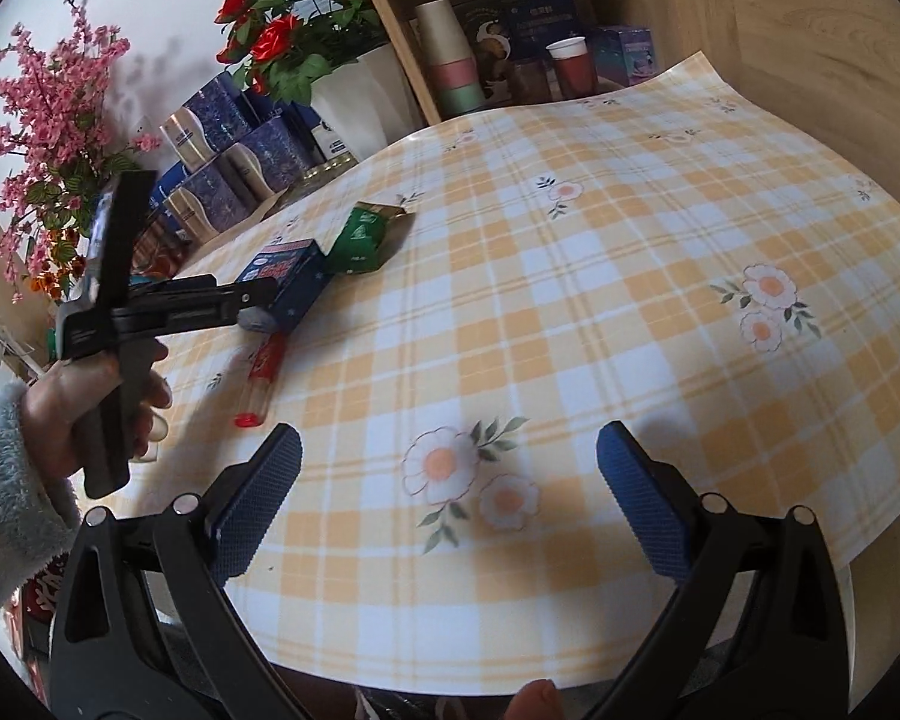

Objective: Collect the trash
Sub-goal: 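Grasp the blue milk box with left tool while right grasps green packet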

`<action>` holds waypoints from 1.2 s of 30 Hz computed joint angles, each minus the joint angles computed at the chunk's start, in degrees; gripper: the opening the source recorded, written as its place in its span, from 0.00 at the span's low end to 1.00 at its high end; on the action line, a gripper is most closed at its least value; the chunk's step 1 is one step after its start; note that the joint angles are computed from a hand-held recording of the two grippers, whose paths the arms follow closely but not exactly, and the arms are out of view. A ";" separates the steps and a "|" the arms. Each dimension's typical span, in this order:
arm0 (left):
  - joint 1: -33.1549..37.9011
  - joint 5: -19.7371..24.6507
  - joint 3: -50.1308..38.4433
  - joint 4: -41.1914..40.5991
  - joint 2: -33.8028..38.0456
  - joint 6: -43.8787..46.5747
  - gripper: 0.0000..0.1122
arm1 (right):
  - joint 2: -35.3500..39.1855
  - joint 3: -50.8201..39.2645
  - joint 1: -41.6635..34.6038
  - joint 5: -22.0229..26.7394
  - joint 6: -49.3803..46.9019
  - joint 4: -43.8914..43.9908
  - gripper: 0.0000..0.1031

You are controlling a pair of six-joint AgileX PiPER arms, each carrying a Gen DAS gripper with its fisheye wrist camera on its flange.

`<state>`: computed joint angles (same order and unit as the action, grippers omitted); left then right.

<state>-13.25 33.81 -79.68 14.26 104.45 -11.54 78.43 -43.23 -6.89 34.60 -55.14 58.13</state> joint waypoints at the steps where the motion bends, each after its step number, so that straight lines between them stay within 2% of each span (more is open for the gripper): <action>1: 0.02 0.76 -1.04 0.20 1.01 -0.22 0.86 | 0.34 -0.25 0.01 -0.25 -0.09 -0.09 0.94; 4: 0.34 2.55 -3.75 0.48 4.24 -0.46 0.86 | 0.72 -0.67 0.50 -1.51 -0.10 -0.77 0.94; 7: 1.00 2.40 -3.79 -1.28 4.89 1.25 0.86 | 0.67 -0.87 1.66 -3.55 0.70 -2.42 0.94; 8: 1.17 1.74 -2.99 -1.93 4.35 1.59 0.81 | 0.70 -1.06 2.01 -4.04 1.19 -3.16 0.94; 9: 1.59 0.68 -1.79 -2.96 3.42 2.35 0.70 | 0.79 -1.44 2.63 -4.75 2.72 -4.84 0.94; 10: 1.64 0.75 -1.40 -2.70 3.02 1.85 0.70 | 0.91 -1.82 3.17 -5.38 4.34 -6.44 0.94; 13: 3.08 -2.68 2.75 -4.97 -0.84 2.82 0.70 | 2.00 -3.72 3.87 -5.94 6.85 -8.67 0.94; 16: 5.30 -5.72 7.60 -6.17 -5.96 1.43 0.70 | 4.78 -8.12 5.00 -4.53 10.24 -11.68 0.94; 22: 9.66 -7.15 14.41 -9.50 -14.26 2.24 0.70 | 12.33 -19.35 9.86 -4.63 12.76 -12.71 0.94; 24: 10.82 -6.53 15.46 -10.42 -15.81 2.71 0.70 | 16.24 -24.42 12.34 -5.88 17.42 -16.40 0.94; 26: 12.23 -6.23 16.55 -11.10 -17.49 3.63 0.70 | 21.52 -31.22 15.31 -6.40 26.37 -24.40 0.93; 33: 17.07 -6.49 22.01 -16.48 -24.05 7.69 0.70 | 40.08 -56.42 23.04 1.38 51.63 -45.93 0.73; 36: 17.80 -6.74 24.60 -16.52 -26.31 6.65 0.70 | 44.89 -63.90 25.54 4.90 58.20 -52.41 0.71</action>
<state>4.55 27.07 -55.07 -2.26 78.15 -4.89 123.32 -107.13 18.65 39.50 3.05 5.71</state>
